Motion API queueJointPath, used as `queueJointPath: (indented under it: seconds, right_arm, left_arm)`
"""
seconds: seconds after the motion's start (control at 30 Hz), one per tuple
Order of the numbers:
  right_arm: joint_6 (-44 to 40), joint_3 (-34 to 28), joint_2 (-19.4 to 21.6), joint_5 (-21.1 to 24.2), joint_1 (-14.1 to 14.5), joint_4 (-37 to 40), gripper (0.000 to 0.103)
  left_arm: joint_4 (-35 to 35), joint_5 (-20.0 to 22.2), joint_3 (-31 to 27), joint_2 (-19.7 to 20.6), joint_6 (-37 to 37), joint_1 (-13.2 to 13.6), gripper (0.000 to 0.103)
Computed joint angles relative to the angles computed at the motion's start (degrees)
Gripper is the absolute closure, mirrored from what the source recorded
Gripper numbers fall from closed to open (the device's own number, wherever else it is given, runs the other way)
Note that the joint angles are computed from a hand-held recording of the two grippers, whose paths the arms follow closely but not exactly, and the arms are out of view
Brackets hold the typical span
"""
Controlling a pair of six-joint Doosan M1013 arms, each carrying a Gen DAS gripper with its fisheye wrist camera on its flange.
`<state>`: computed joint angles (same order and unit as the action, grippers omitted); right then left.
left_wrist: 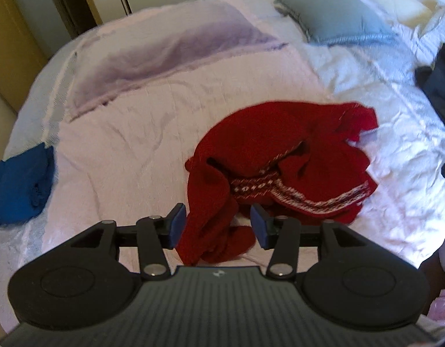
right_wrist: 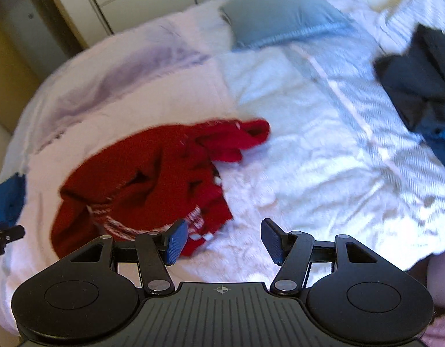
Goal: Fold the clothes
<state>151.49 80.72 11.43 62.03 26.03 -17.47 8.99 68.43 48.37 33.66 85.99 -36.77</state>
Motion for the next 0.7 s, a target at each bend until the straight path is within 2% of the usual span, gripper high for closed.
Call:
queueJointPath:
  seconds: [0.1,0.2,0.47,0.5,0.53,0.57,0.6,0.63,0.7]
  right_arm:
    - [-0.8,0.2,1.3,0.1,-0.5,0.6,0.043]
    - [-2.4,1.1,2.8,-2.2,-1.5,1.5,0.043]
    - [-9.0,4.6,7.3,-16.7,-4.9,4.3,0.043]
    - [-10.1,4.8,8.1,-18.5,-5.4,4.9,0.043]
    - [-12.0,5.3,8.6,-20.9,-6.0,7.1,0.044]
    - [-14.1,5.9,9.1,-23.3,-6.6,9.5,0.047]
    - [-16.6,6.6,9.1,-25.4,-7.1,12.2,0.092]
    - [-19.4,6.9,9.2,-26.3,-7.5,14.5,0.095]
    - [-22.4,7.0,8.4,-25.3,-7.5,12.3,0.095]
  left_arm:
    - [-0.3,0.0,0.2,1.1,0.6,0.5,0.052]
    - [-0.1,-0.5,0.9,1.9,0.7,0.9,0.052]
    - [4.1,-4.3,3.0,4.0,-5.1,0.8,0.05]
    - [4.2,-4.9,3.3,4.4,-5.6,0.8,0.053]
    - [3.9,-5.4,3.5,4.7,-5.6,1.0,0.067]
    - [3.6,-5.5,3.5,5.1,-5.5,1.2,0.08]
    - [3.3,-5.2,3.2,5.5,-5.3,1.4,0.096]
    - [3.3,-5.3,3.2,5.7,-5.4,1.7,0.097]
    - [6.5,-7.8,4.2,5.0,-7.6,2.0,0.097]
